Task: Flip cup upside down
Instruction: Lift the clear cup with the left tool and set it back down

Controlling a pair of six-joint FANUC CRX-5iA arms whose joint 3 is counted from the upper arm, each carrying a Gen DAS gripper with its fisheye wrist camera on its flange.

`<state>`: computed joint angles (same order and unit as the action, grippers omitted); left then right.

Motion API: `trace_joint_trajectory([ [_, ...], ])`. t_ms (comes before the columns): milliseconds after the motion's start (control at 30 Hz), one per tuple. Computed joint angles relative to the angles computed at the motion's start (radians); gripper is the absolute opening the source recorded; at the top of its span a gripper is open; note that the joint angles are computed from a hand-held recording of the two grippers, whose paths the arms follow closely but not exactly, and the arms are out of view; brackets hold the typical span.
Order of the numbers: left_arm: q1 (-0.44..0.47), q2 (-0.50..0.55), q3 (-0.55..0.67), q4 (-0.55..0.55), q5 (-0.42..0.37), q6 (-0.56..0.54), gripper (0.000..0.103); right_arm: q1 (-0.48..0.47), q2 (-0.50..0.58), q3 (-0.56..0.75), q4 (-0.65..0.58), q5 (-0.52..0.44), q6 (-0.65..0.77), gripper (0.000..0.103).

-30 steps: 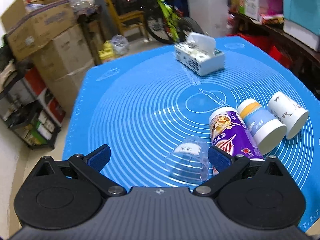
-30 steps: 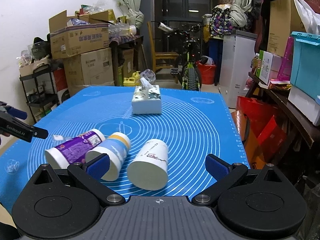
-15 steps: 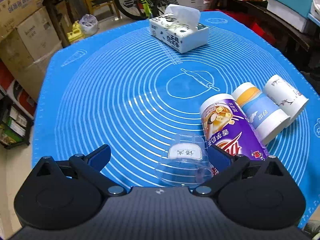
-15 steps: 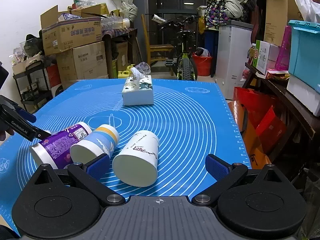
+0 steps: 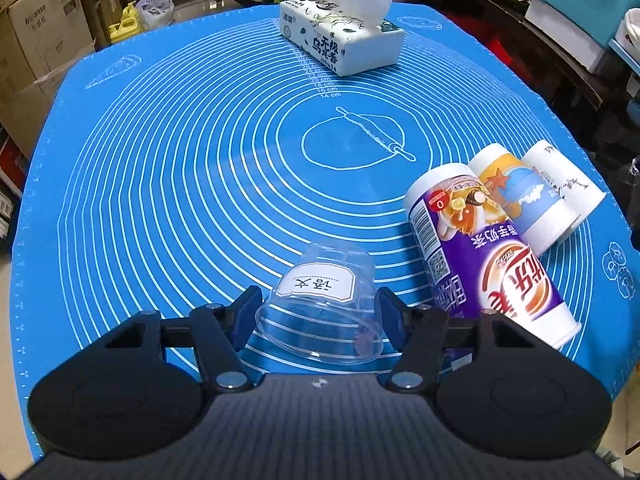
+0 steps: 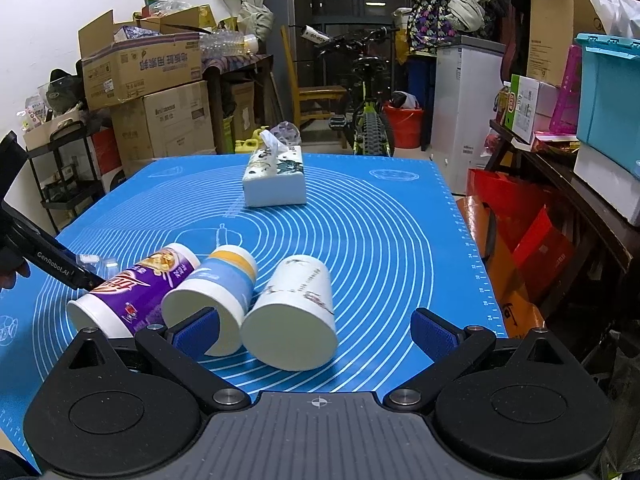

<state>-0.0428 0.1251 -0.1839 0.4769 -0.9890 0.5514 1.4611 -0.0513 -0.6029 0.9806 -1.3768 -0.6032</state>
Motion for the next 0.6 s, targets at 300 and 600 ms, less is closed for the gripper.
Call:
trace_joint_trajectory([
  [300, 0.046, -0.215, -0.366, 0.428, 0.296, -0.334, 0.062, 0.008, 0.004, 0.005, 0.010, -0.002, 0.000, 0.101],
  [600, -0.046, -0.289, -0.618, 0.890, 0.524, -0.610, 0.062, 0.028, 0.019, 0.026, 0.017, -0.008, 0.009, 0.101],
])
